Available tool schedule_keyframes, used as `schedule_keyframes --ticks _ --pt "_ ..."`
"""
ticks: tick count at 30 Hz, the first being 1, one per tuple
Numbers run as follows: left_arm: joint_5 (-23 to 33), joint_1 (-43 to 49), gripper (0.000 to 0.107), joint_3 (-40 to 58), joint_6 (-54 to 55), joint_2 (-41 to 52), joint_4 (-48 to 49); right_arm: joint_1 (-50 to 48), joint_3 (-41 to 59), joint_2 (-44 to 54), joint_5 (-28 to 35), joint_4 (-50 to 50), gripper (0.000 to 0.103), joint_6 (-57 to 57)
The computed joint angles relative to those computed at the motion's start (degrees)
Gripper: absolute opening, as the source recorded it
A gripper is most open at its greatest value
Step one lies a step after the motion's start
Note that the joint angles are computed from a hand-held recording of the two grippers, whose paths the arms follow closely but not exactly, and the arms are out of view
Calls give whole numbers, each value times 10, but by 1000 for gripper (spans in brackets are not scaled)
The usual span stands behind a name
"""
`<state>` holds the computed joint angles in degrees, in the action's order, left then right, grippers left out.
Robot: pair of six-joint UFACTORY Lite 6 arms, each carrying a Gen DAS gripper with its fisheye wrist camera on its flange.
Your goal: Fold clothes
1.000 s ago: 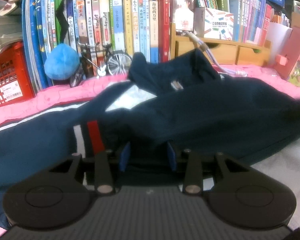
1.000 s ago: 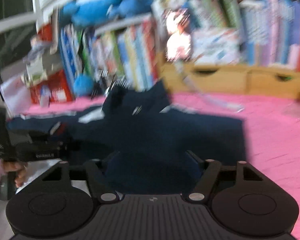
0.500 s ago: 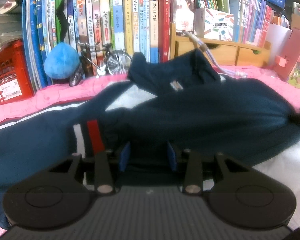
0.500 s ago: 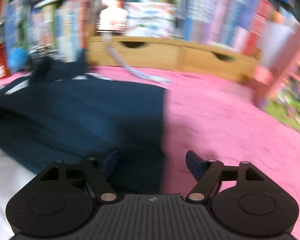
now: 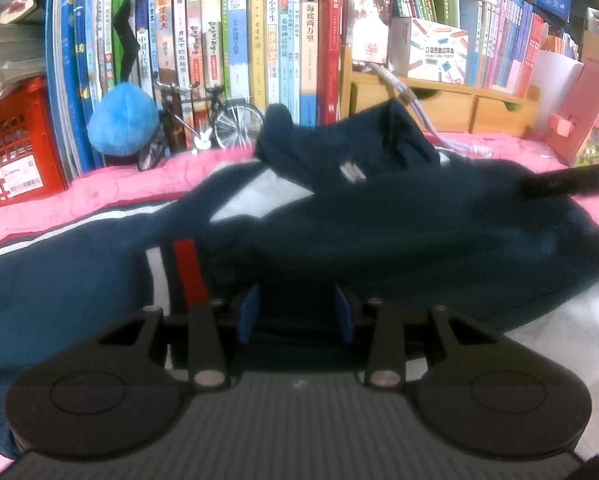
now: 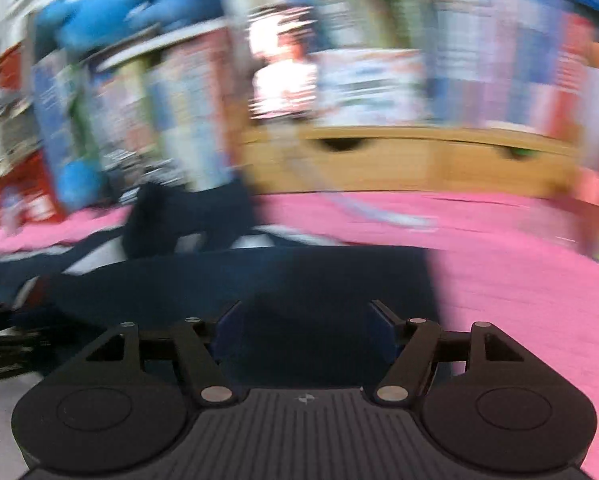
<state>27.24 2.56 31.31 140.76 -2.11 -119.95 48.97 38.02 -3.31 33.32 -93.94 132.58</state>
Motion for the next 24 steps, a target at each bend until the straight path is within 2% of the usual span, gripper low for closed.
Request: schedule_keyframes --ticks 4,8,11,16,18,22,24 --pt "7 8 39 4 -18 3 17 -1 123 150 -45 -90 75 68" --pt "5 6 40 4 -18 2 17 -27 159 216 -38 -98 79 54" --pt "9 10 40 5 -29 2 28 -49 125 205 -14 -110 84 52" --pt "11 12 42 7 -36 2 37 -131 76 161 -24 -71 88 22" --pt "11 12 42 7 -38 3 39 -167 68 154 -34 -53 103 7" --pt "12 13 42 9 -37 4 39 -218 42 137 -37 -44 103 20" --pt "12 12 42 8 -35 4 37 -226 36 131 -14 -2 102 -2"
